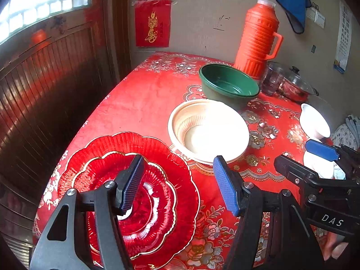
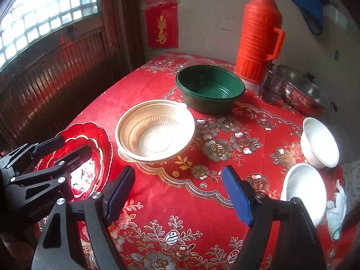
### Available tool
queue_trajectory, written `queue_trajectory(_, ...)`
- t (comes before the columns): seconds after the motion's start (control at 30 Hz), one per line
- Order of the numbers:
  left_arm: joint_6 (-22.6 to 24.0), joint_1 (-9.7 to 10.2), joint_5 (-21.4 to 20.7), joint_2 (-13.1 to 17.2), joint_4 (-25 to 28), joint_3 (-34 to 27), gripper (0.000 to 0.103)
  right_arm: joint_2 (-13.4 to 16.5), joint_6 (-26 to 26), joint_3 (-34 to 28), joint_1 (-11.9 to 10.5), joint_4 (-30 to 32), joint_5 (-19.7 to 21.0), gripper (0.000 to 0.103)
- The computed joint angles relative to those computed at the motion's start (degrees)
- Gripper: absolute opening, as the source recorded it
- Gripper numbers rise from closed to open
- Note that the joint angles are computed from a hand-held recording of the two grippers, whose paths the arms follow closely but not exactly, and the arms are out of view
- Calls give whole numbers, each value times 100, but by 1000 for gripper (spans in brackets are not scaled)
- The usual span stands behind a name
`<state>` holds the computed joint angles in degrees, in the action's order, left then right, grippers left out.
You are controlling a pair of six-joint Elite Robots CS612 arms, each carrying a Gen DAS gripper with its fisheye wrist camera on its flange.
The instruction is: Organize plates and bowls
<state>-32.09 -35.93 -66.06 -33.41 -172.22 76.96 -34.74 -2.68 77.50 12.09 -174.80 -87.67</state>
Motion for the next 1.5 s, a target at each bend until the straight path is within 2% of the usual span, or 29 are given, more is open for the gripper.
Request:
queue_trajectory(0.43,249,41,-473,377,728,-1035,64,127,159,-340,-218,319,-233,80)
queue_trajectory(0.67,353,130,-635,628,1237,-1702,64,267,158,-678,-299,565,-331,80)
queue_trajectory(0.73,354,152,-572,710,1407,-1898,64,310,201,-776,-327,629,-303,80)
queue_trajectory(1.07,362,335,-772,1199,2302,-2997,64,598,228,-1400,-387,1076,-391,80)
queue_trajectory(1.27,172,447,-920,1484,2633,-3586,64,783,258,-1781,-412,1390,-432,80)
queue_trajectory(1.5,207,511,-995,1923,3233,-4497,64,973,308,-2221,-429,1666,-428,80)
